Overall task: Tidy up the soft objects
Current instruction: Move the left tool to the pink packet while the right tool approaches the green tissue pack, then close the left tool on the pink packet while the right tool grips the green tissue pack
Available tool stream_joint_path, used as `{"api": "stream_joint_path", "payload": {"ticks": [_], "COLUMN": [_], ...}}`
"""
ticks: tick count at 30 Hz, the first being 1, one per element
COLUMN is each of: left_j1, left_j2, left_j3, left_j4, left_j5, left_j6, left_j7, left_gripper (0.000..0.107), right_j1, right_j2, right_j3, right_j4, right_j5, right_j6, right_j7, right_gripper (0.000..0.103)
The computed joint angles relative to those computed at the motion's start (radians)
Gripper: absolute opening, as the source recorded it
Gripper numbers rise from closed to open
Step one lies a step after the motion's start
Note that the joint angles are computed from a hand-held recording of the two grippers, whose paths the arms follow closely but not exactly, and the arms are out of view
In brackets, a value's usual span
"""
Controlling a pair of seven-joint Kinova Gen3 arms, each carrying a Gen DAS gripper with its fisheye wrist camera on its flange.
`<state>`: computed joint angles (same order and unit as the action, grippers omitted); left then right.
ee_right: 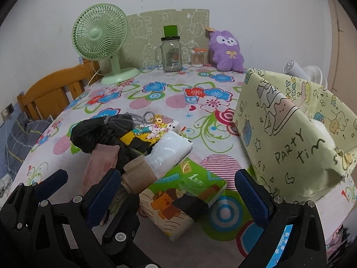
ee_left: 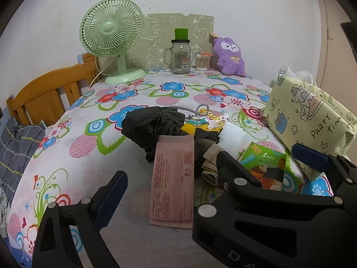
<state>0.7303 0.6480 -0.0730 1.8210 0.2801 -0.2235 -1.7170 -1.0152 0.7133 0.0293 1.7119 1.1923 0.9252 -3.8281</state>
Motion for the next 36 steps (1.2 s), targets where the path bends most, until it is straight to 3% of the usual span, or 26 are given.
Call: {"api": "stream_joint_path", "payload": {"ticks": [8,16,24,27,36], "left_j1": [0.01,-0.025,-0.028,-0.024,-0.034], "left_j2": [0.005,0.021,0.019,0.018,0.004], "left_j3": [-0.024,0.011,0.014,0.012,0.028], "left_j4": [-0.018,-0.048,-0.042,-0.042,-0.026], "left_j5": [0.007,-0.045,-0.088,-0.097,-0.116], "left_j6": [0.042,0.101,0.095,0.097,0.103], "left_j7": [0.008,0.047,0.081,0.089,0.103], "left_gripper": [0.088,0.066,0.049,0.044,0.04], "right_j1": [0.008,0.021,0.02,0.017,0.018], "right_j2": [0.005,0.011,0.005,-0.001,-0.022], "right_j3": [-0.003,0.005,0.023,0.027,0.019], "right_j4": [-0.012,-0.018,-0.003,0.01,0.043], "right_j5": [-0.008,-0.051,-0.046,-0.037,-0.005], "right_j6": [-0.012,-0.041,-0.091,-0.108,-0.147], "right_j7": [0.033,0.063,0.07,0.049,-0.009], "right_gripper": [0.103,0.103,0.102,0.098,0.089]}}
